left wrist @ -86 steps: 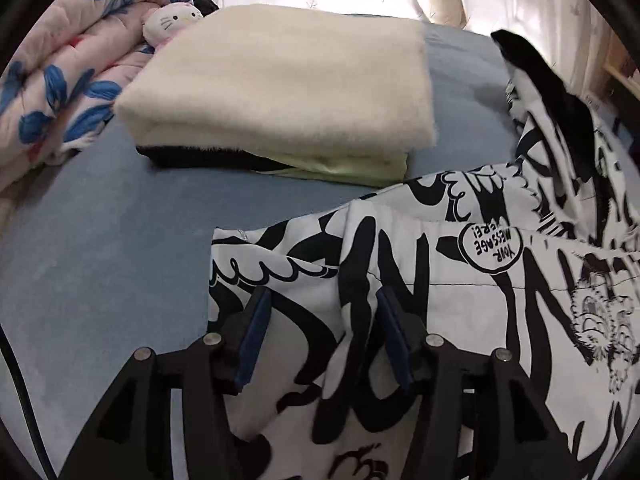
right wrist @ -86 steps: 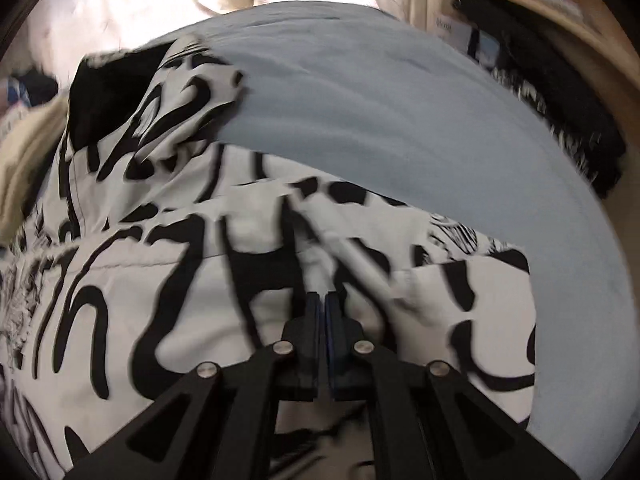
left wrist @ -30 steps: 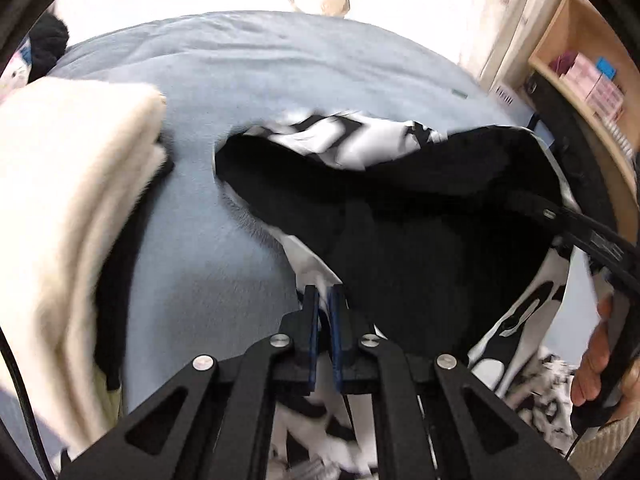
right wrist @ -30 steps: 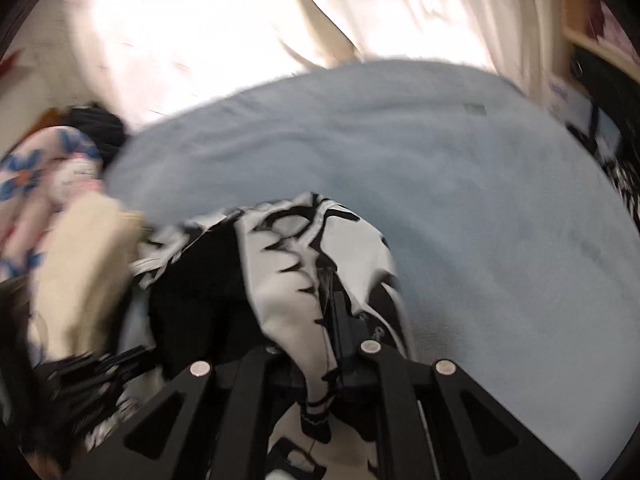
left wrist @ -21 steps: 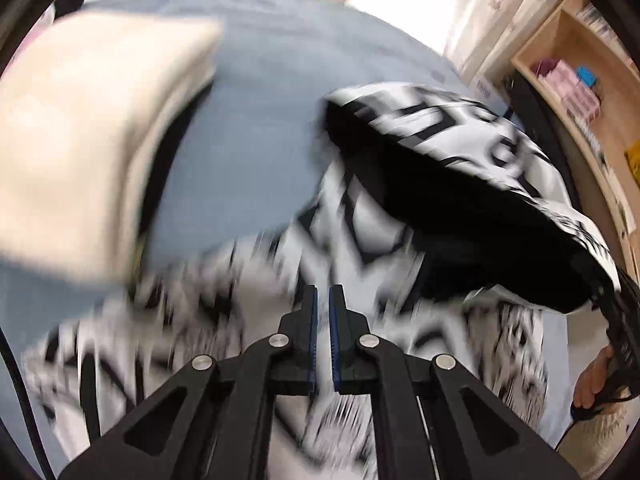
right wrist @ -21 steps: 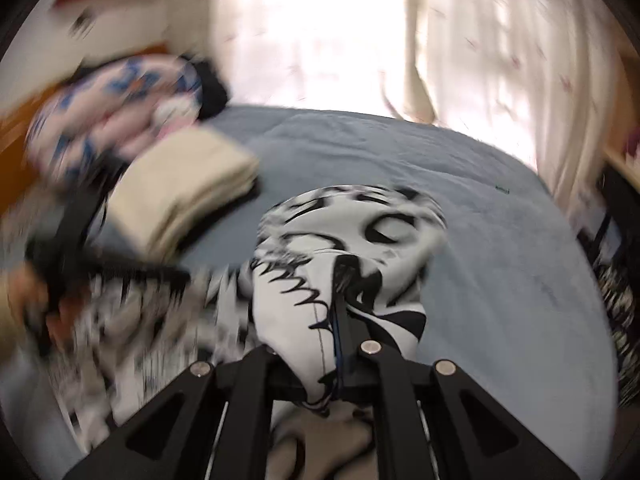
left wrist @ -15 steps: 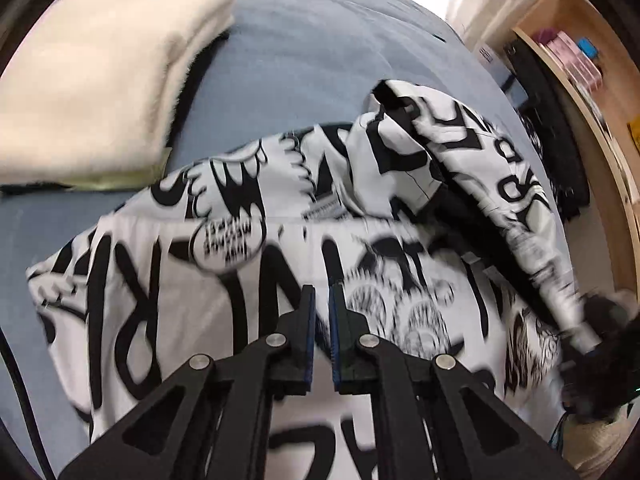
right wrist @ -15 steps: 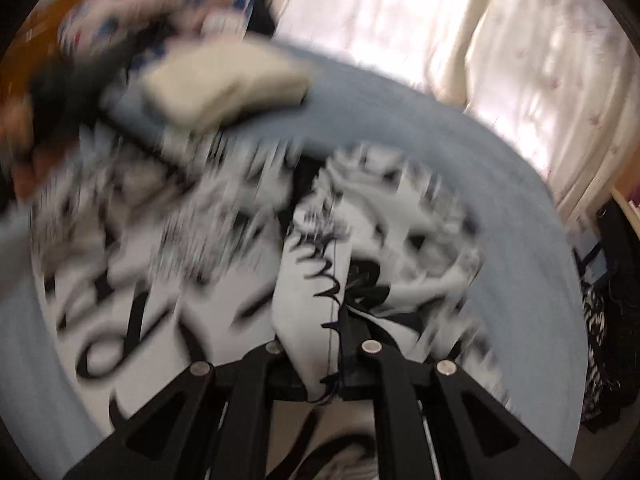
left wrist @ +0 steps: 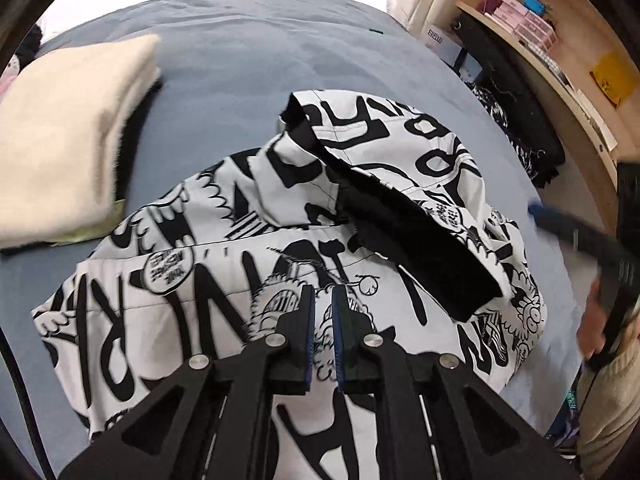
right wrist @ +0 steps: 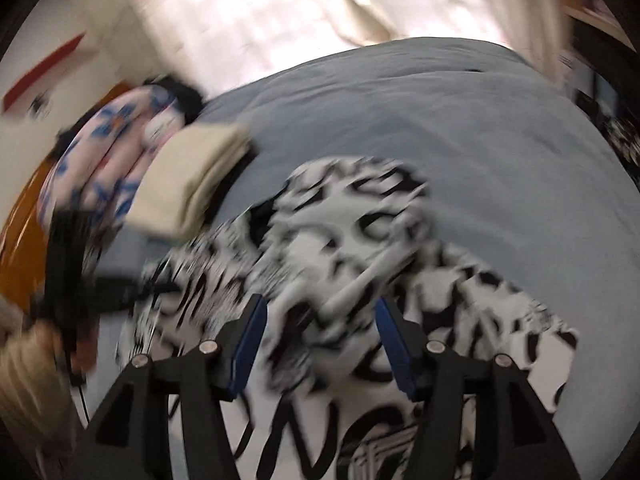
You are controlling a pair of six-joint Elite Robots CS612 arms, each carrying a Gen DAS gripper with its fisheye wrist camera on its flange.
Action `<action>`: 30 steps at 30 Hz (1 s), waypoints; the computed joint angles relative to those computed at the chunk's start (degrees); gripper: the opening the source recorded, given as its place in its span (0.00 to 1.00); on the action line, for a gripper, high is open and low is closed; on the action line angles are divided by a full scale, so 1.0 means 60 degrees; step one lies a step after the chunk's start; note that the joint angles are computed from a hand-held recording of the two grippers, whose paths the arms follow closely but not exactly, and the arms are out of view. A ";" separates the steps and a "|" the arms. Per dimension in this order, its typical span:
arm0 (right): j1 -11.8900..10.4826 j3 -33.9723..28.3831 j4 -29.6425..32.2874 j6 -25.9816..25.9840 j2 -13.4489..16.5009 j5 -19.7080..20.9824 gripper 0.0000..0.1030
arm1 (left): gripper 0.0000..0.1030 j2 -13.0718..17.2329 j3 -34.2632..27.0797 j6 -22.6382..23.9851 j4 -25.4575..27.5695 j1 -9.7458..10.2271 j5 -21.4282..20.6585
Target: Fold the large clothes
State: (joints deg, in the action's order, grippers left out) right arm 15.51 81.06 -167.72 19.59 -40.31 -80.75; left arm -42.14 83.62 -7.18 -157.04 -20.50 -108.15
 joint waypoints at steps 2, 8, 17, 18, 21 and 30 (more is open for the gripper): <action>-0.0148 -0.0540 0.0494 0.0727 0.0271 -0.0087 0.55 | 0.06 0.0106 -0.0160 0.0017 0.0176 -0.0042 -0.0003; -0.0547 -0.2418 0.2620 0.2118 0.1337 0.0067 0.55 | 0.06 0.0374 -0.0595 0.0112 0.0468 -0.0147 0.0253; -0.0169 -0.3807 0.3357 0.0610 0.1971 -0.0743 0.06 | 0.08 0.0463 -0.0749 -0.0154 0.0635 0.0014 0.0218; -0.0069 -0.3766 0.2911 0.0017 0.1884 -0.0838 0.06 | 0.08 0.0433 -0.0692 -0.0203 0.0587 0.0049 0.0218; 0.0297 -0.3448 0.1269 -0.1999 0.1545 -0.0798 0.06 | 0.08 0.0312 -0.0464 -0.0415 0.0372 0.0174 0.0157; 0.1510 -0.1720 -0.1330 -0.7394 0.0483 0.0299 0.06 | 0.08 -0.0338 0.0850 -0.1054 -0.0707 0.0678 -0.0176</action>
State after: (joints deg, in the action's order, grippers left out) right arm 24.57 70.74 -175.70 -24.78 -37.41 -78.96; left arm -44.17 88.72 -13.50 -161.28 -16.44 -109.21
